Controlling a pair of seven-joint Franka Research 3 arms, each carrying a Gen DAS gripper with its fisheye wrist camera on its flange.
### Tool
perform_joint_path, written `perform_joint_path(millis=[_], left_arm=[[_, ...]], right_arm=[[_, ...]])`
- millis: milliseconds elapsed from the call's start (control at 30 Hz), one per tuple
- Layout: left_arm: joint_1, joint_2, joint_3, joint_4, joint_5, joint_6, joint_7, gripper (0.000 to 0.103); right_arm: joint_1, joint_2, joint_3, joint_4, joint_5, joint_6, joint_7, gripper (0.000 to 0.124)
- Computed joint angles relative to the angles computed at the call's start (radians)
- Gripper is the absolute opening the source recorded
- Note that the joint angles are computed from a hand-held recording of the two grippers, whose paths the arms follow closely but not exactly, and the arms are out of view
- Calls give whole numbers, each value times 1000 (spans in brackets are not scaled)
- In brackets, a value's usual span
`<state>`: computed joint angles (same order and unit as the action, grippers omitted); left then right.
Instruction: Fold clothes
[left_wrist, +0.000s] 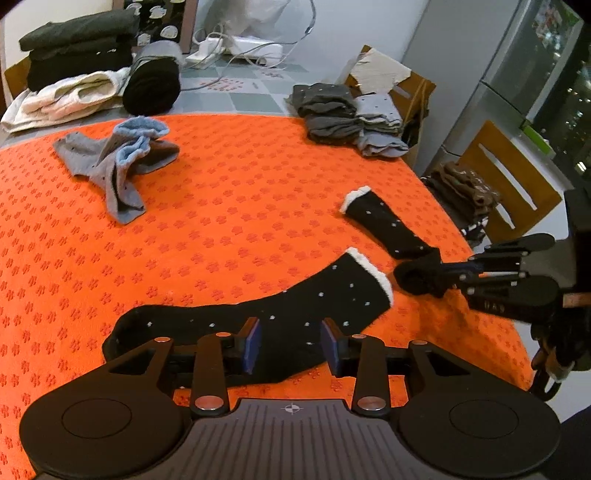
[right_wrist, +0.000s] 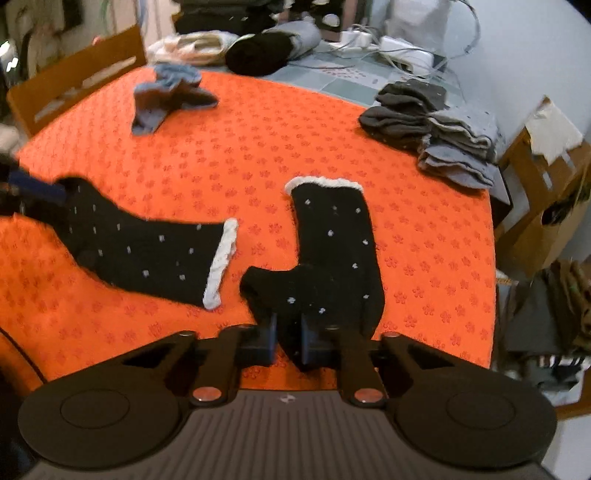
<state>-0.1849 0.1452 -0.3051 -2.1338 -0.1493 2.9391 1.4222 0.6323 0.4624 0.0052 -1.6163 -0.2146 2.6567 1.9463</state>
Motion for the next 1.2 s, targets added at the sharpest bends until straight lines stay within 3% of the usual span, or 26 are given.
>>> perform_joint_path(millis=[167, 267, 400, 500, 633, 767, 900, 1000, 1200], left_arm=[[55, 37, -94, 47, -178, 4, 205, 45], [107, 73, -180, 89, -341, 1, 399, 48], [116, 119, -212, 141, -454, -40, 517, 48], [74, 143, -168, 164, -438, -79, 472, 48], [36, 154, -128, 163, -375, -94, 392, 47], [50, 173, -146, 167, -382, -90, 374, 43], [35, 201, -142, 183, -349, -94, 337, 37], [16, 211, -126, 185, -294, -97, 275, 33], [28, 232, -147, 180, -251, -65, 213, 19]], right_arm=[[-119, -76, 125, -98, 295, 107, -48, 9], [-175, -108, 199, -138, 492, 153, -118, 9], [-211, -129, 261, -164, 697, 195, -223, 8], [-171, -136, 223, -168, 691, 191, -214, 9], [-107, -141, 142, -174, 571, 171, -125, 11], [-71, -140, 75, -181, 433, 158, -21, 11], [-70, -116, 37, -158, 330, 137, 52, 13], [-78, -74, 22, -107, 273, 112, 73, 23], [-109, 73, 28, 77, 266, 66, 46, 33]])
